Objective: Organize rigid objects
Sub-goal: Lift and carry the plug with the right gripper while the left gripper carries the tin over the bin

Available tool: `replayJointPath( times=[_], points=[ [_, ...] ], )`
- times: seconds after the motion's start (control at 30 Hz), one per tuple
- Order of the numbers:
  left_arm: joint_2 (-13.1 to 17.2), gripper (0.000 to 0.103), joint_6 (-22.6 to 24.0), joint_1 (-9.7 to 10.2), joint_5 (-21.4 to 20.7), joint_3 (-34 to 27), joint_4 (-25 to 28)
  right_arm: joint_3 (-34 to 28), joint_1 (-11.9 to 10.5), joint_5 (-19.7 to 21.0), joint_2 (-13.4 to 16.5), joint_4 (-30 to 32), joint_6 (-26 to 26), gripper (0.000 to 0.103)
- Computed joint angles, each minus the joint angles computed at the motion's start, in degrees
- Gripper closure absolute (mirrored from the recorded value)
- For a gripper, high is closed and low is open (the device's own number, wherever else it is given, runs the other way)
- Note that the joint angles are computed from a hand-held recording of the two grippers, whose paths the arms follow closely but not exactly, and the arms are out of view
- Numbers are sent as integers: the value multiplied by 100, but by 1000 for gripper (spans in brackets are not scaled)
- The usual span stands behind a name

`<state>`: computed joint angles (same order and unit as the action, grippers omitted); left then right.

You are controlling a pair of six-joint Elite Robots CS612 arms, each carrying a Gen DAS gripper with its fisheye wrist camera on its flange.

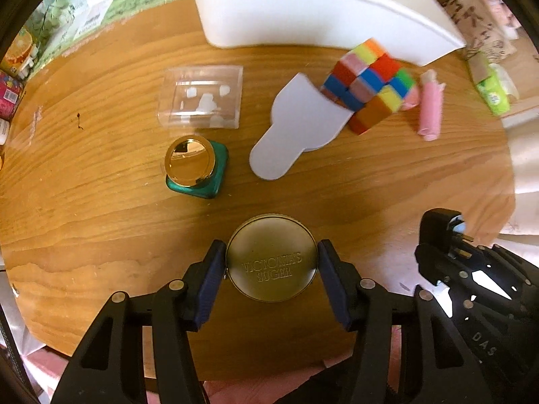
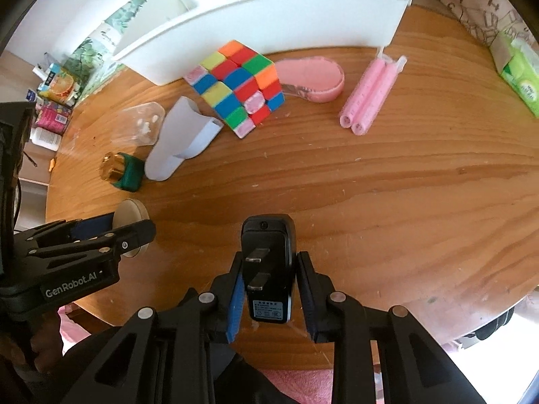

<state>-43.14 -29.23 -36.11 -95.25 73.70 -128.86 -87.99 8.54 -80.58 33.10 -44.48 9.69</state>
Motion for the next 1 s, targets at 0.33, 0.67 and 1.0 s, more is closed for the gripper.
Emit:
replayJointPath(
  times=[0.33, 0.67, 1.0],
  points=[
    [-544, 44, 177, -31, 51, 999, -1531, -567, 153, -41, 202, -461, -26, 74],
    [-640, 44, 142, 19, 582, 1221, -2769, -834, 170, -127, 317, -1015, 213, 74],
    [-655, 44, 186, 70, 1194, 1023, -3122, -737, 56, -324, 206, -1939, 98, 74]
  ],
)
